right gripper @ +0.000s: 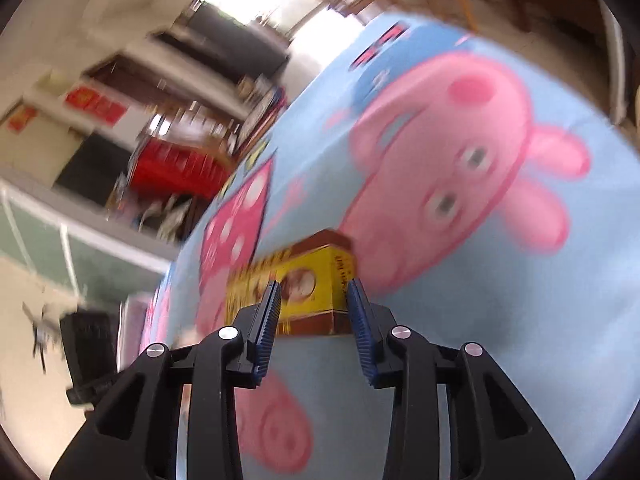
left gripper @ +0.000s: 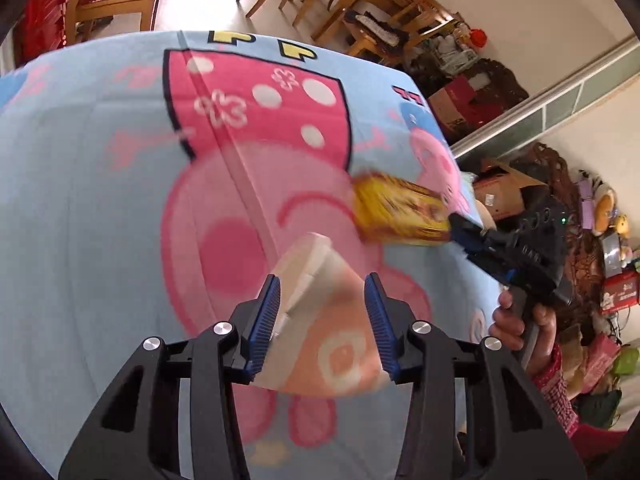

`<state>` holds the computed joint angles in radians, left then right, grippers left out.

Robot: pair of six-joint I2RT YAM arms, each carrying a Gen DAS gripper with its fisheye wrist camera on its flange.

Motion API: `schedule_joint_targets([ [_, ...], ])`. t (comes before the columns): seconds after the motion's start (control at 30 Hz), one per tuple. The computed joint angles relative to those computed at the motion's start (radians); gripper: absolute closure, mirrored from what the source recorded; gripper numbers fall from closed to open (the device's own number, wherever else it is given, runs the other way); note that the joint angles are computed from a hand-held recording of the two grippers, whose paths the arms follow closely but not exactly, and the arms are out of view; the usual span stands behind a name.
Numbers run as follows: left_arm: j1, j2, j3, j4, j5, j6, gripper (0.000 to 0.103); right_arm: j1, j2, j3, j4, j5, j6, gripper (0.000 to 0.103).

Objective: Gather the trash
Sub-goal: 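Grasp the orange paper cup with the left tool while the right tool approaches the yellow box, then grasp the yellow-brown box with the right tool while the left tool carries the cup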

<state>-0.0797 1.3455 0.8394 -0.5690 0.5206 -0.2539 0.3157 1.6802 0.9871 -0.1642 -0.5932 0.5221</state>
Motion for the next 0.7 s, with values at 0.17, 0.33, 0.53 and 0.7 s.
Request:
schedule_joint_targets([
  [0.17, 0.005, -0.196, -0.172, -0.015, 0.017, -0.055, 0.054, 0.059, -0.212, -0.195, -0.022, -0.074, -0.098, 0.069],
  [0.33, 0.063, -0.28, -0.205, -0.061, 0.008, -0.048, 0.045, 0.081, -0.362, -0.2, -0.068, 0.227, -0.234, 0.059],
  [0.53, 0.052, -0.232, -0.137, -0.06, -0.013, -0.043, 0.046, 0.211, -0.22, -0.076, -0.033, 0.472, -0.569, 0.016],
  [0.7, -0.025, -0.176, -0.122, -0.026, -0.037, -0.068, 0.064, 0.241, -0.04, 0.063, -0.069, 0.494, -0.687, 0.016],
])
